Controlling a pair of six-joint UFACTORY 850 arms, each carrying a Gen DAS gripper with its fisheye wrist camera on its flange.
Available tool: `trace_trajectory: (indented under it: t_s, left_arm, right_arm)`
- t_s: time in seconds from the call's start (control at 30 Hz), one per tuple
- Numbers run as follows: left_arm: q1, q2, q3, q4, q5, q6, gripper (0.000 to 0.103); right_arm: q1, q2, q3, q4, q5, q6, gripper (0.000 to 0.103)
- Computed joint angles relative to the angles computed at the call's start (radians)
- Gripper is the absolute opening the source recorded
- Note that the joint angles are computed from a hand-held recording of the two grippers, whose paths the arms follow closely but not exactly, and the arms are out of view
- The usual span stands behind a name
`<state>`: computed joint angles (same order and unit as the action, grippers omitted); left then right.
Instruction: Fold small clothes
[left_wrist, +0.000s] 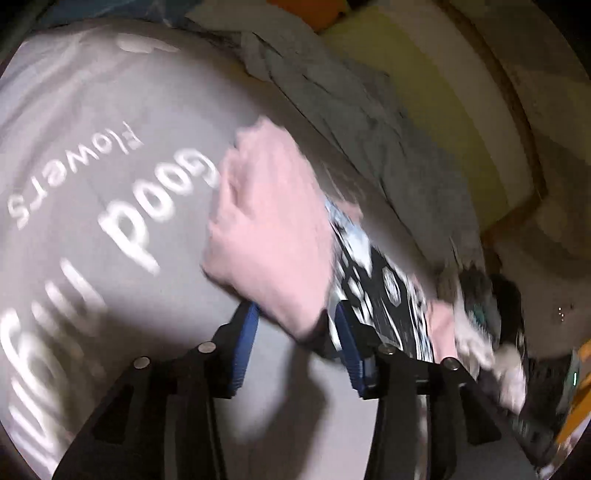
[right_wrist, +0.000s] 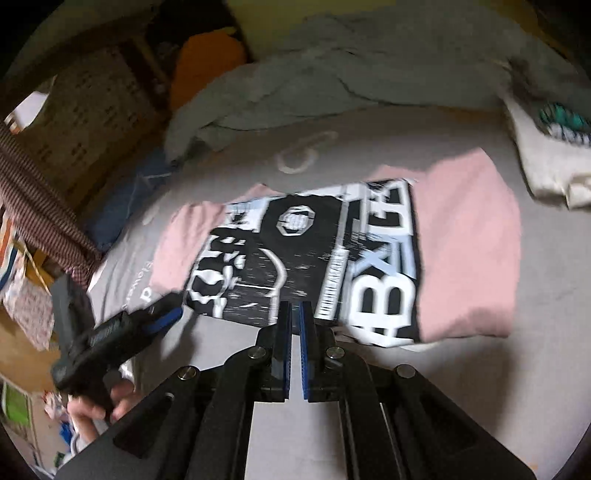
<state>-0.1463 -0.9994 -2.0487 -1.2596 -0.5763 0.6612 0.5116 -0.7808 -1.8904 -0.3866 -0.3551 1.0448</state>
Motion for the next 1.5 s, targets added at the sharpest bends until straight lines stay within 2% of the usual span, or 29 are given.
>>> trace_trajectory:
  t_s: [0.1,0.2,0.23,0.27,0.33,0.4,0.53,0.63,0.73,0.8,0.87,0.93,1.03,1.2,1.3,1.37,1.5]
  left_arm:
    - [0.019,-0.051,-0.073,-0.031,-0.006,-0.049,0.044]
    - [0.005,-0.094,-0.156,0.072,0.014,-0.1,0.041]
    - [0.004,-0.097,-0.167,0.104,0.022,-0.109,0.037]
    - [-0.001,-0.09,-0.158,0.101,0.041,-0.098,0.025]
    - [-0.006,-0.068,-0.123,0.014,0.057,-0.002,0.019]
    - [-0.026,-0.034,-0.092,-0.033,0.113,0.128,0.018]
    - [-0.067,0.032,-0.036,-0.127,0.16,0.432,0.018]
    - [-0.122,0.048,-0.038,-0.01,0.182,0.523,0.018]
    - [-0.172,0.047,-0.027,0.172,0.187,0.509,0.018]
    - [-0.199,0.032,-0.035,0.305,0.178,0.428,0.018]
    - [-0.209,0.021,-0.038,0.371,0.174,0.383,0.02]
    - [-0.215,0.038,-0.003,0.318,0.197,0.459,0.024]
    - [-0.199,0.086,0.074,0.124,0.159,0.673,0.031]
    - [-0.172,0.142,0.169,-0.097,0.101,0.871,0.031]
    - [-0.16,0.154,0.193,-0.2,0.106,0.921,0.031]
    - [-0.151,0.153,0.195,-0.261,0.118,0.956,0.024]
    - [-0.14,0.131,0.161,-0.278,0.174,0.918,0.022]
  right_arm:
    - [0.004,-0.002,-0.004,0.053,0.007,-0.057,0.003]
    - [0.004,0.003,0.007,0.048,0.005,-0.052,0.003]
    - [0.002,0.008,0.016,0.043,0.01,-0.045,0.003]
    - [-0.002,0.015,0.029,0.042,0.017,-0.037,0.003]
    - [-0.009,0.037,0.066,0.013,0.035,0.004,0.003]
    - [-0.013,0.057,0.096,-0.041,0.036,0.064,0.003]
    - [-0.033,0.099,0.159,-0.122,0.043,0.176,0.003]
    - [-0.045,0.132,0.203,-0.181,0.063,0.253,0.003]
    - [-0.048,0.162,0.239,-0.279,0.068,0.355,0.003]
    - [-0.05,0.184,0.264,-0.353,0.069,0.43,0.003]
    - [-0.052,0.199,0.281,-0.406,0.065,0.481,0.003]
    - [-0.053,0.208,0.292,-0.437,0.061,0.51,0.003]
    - [-0.058,0.216,0.305,-0.424,0.073,0.502,0.003]
    - [-0.063,0.202,0.294,-0.337,0.073,0.418,0.003]
    - [-0.06,0.187,0.279,-0.314,0.064,0.395,0.003]
    - [-0.057,0.177,0.266,-0.314,0.061,0.392,0.003]
    - [-0.045,0.16,0.251,-0.379,0.082,0.425,0.003]
